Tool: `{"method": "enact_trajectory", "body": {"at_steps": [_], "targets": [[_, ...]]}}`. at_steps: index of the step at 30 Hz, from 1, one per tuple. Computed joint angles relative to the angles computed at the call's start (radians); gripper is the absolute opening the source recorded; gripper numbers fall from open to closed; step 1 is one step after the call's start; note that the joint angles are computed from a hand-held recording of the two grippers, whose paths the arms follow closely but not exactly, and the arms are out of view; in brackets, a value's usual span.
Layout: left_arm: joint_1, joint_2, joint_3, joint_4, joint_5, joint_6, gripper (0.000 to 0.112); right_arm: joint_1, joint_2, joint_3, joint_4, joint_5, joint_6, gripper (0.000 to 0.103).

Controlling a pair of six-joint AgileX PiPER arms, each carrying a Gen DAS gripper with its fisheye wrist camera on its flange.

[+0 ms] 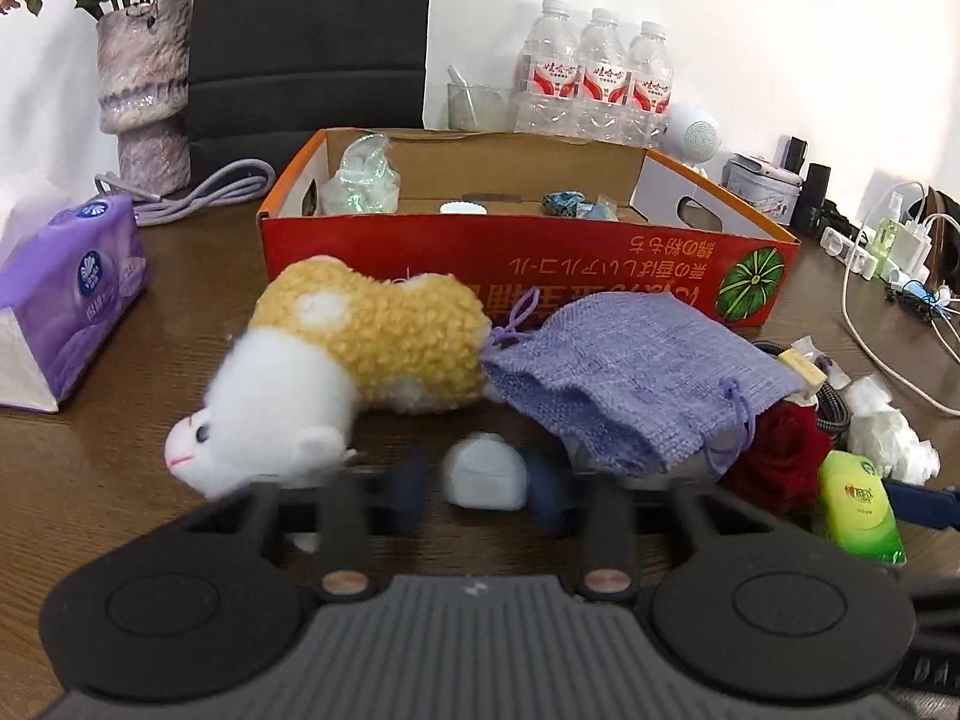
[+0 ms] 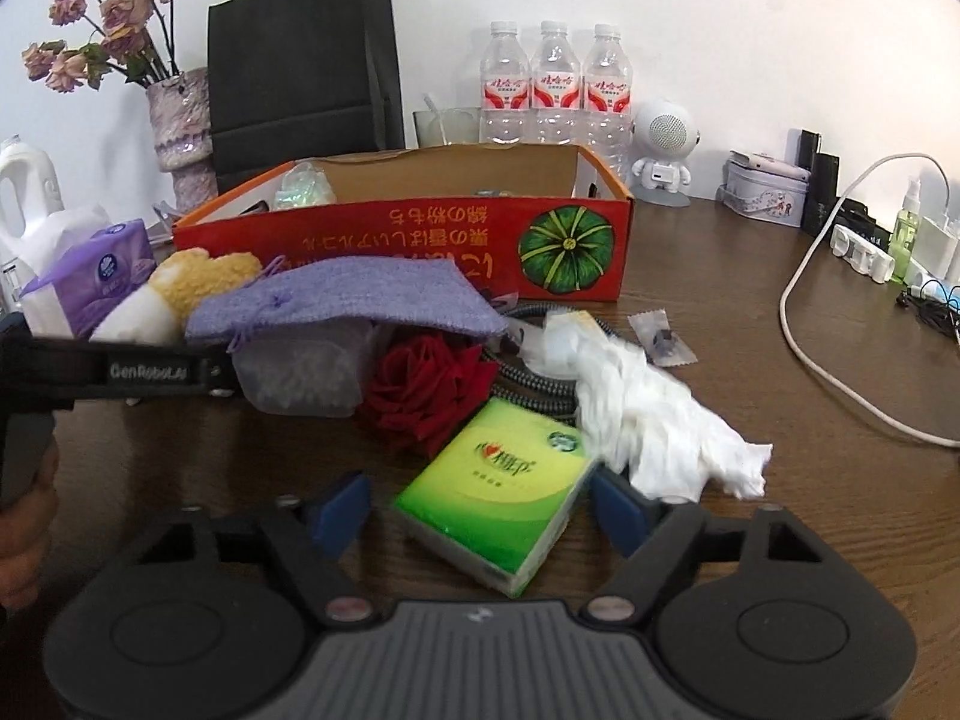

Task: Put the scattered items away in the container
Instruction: 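Grasp the small white object with the left gripper while the right gripper grasps the green tissue pack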

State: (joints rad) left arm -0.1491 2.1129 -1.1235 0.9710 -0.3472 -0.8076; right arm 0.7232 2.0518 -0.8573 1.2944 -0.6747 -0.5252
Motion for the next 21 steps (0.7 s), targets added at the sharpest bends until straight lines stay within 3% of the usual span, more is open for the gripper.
{"method": "enact_trajectory", "body": {"at_steps": [2,4,8,12,19,21], "targets": [[0.012,-0.012,0.012,0.057,-0.013,-0.061,0.028,-0.001,-0.004,-0.003,0.013,-0.002,-0.024,0.049],[0.025,-0.041,0.054,0.072,-0.042,-0.077,0.028,0.008,-0.008,0.001,0.017,0.000,-0.040,0.048],[0.032,-0.145,0.248,-0.184,-0.126,0.197,0.028,0.078,-0.043,0.057,-0.002,-0.052,0.014,0.047],[0.030,-0.236,0.448,-0.414,-0.234,0.464,0.028,0.204,-0.072,0.125,0.000,-0.176,0.100,0.047],[0.116,-0.404,0.737,-0.406,-0.466,0.523,0.028,0.419,-0.112,0.197,0.095,-0.356,0.137,0.047],[0.134,-0.449,0.799,-0.397,-0.499,0.537,0.028,0.480,-0.117,0.212,0.123,-0.398,0.148,0.047]]}}
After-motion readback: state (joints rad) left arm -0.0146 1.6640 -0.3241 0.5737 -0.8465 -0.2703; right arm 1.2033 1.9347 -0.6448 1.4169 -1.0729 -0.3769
